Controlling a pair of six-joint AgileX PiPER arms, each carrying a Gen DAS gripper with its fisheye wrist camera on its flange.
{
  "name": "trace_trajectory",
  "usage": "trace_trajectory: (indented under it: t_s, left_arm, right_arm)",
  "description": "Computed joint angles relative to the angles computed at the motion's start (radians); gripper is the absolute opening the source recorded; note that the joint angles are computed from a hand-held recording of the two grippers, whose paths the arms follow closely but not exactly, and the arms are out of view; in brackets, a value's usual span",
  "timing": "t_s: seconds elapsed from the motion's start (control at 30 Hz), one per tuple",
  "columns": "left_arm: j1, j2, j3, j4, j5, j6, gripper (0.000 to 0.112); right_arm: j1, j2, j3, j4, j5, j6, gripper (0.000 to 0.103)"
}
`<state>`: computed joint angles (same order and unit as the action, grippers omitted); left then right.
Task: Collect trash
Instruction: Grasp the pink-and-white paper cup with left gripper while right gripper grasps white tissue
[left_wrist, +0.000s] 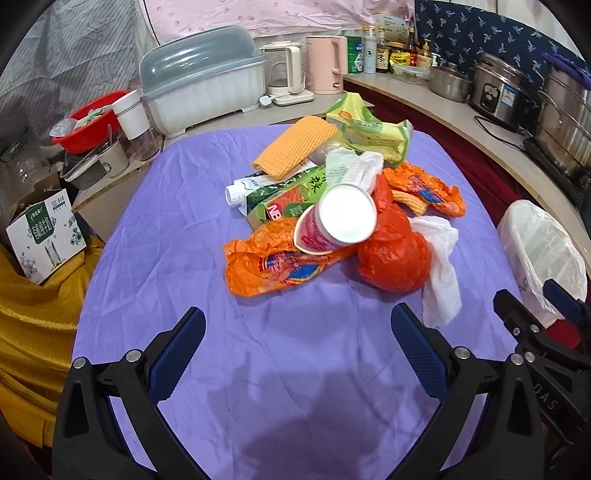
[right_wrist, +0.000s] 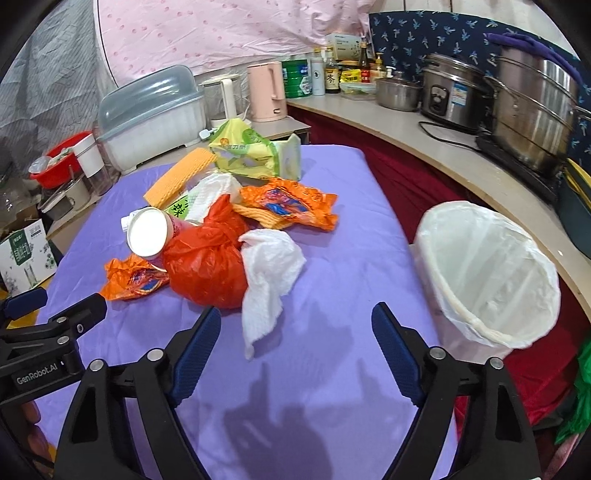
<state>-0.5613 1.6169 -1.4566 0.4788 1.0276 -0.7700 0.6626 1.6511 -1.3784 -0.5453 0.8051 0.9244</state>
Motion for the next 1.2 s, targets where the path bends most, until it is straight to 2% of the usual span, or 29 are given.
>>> trace_trajectory:
  t_s: [0.37, 0.6, 0.7, 0.77, 0.8, 0.83, 0.9, 0.97, 1.03, 1.2]
  left_arm:
    - [0.104, 0.177, -0.203, -0.074, -0.023, 0.09, 0.096]
    - [0.122, 0.291, -0.347, -0.125, -0.006, 0.122, 0.096]
    - [0.127, 0.321, -0.377, -0.146, -0.006, 0.127, 0.096]
    - [0.129, 0.334, -0.389, -0.15, -0.007, 0.126, 0.096]
    - [0.129, 0.339, -0.392, -0.15, -0.01, 0.126, 0.096]
    - [0.129, 0.343, -0.393, -0.146, -0.013, 0.123, 0.095]
    - [0.132, 0.344, -0.389, -0.152, -0.022, 0.13, 0.083]
    - [0.142, 0.349, -0.393, -0.185, -0.026, 0.157, 0.067]
    - [0.147, 0.345, -0.389, -0.204, -0.03, 0.17, 0.057]
    - [0.124, 0.294, -0.332, -0.154, -0.05, 0.137, 0.055]
  right_arm:
    - [-0.084, 0.234, -0.214, 0.156, -0.037, -0.152, 0.056]
    - [-0.133, 0.302, -0.247, 0.24, -0.064, -0.216, 0.042]
    - [-0.146, 0.311, -0.244, 0.273, -0.068, -0.239, 0.026]
    - [-0.152, 0.31, -0.235, 0.291, -0.076, -0.251, 0.012]
    - [-0.154, 0.307, -0.229, 0.295, -0.077, -0.253, 0.01]
    - [-0.155, 0.304, -0.225, 0.294, -0.077, -0.25, 0.007]
    - [-0.155, 0.287, -0.203, 0.285, -0.083, -0.236, 0.006]
    - [-0.159, 0.266, -0.177, 0.275, -0.093, -0.226, 0.005]
    - [-0.159, 0.246, -0.16, 0.264, -0.093, -0.216, 0.005]
    - [-0.156, 0.179, -0.113, 0.222, -0.089, -0.176, 0.003]
